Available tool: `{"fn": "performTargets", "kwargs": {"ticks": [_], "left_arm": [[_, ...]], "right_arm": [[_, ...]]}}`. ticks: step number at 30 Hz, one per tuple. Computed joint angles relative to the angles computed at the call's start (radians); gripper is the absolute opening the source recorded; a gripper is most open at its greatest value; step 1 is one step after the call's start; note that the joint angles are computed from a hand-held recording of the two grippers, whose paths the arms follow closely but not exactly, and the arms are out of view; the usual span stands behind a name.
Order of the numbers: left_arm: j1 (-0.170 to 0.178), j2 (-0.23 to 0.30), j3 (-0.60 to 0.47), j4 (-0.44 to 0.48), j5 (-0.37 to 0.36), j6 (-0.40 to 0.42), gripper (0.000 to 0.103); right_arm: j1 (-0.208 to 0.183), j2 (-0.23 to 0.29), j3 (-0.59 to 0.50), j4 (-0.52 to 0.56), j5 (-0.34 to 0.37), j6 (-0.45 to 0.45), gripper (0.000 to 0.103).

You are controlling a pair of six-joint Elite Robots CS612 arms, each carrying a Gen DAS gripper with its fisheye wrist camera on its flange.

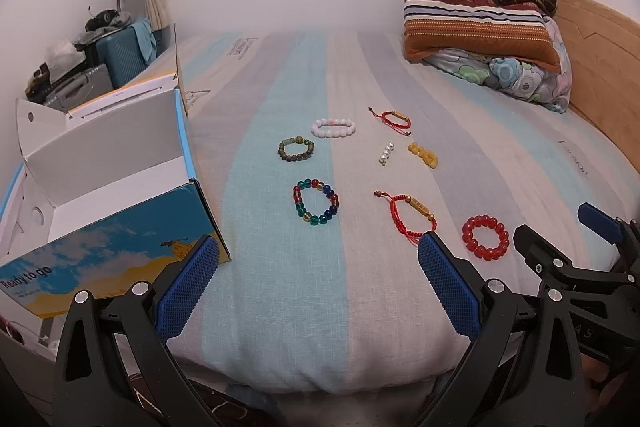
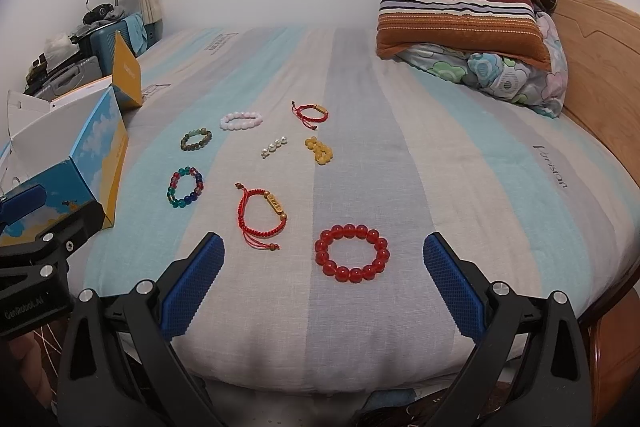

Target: Organize jewelry

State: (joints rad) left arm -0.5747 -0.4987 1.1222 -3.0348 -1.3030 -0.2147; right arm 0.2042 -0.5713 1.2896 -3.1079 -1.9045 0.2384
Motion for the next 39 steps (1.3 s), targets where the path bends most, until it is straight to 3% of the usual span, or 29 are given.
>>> {"fn": "performTargets", "kwargs": {"ticks": [39], "left_arm": [[0.000, 0.001, -0.009, 0.018, 0.006, 0.003, 0.097]], "right_arm": [[0.002, -0.002, -0.004, 0.002, -0.017, -0.006, 0.096]]}}
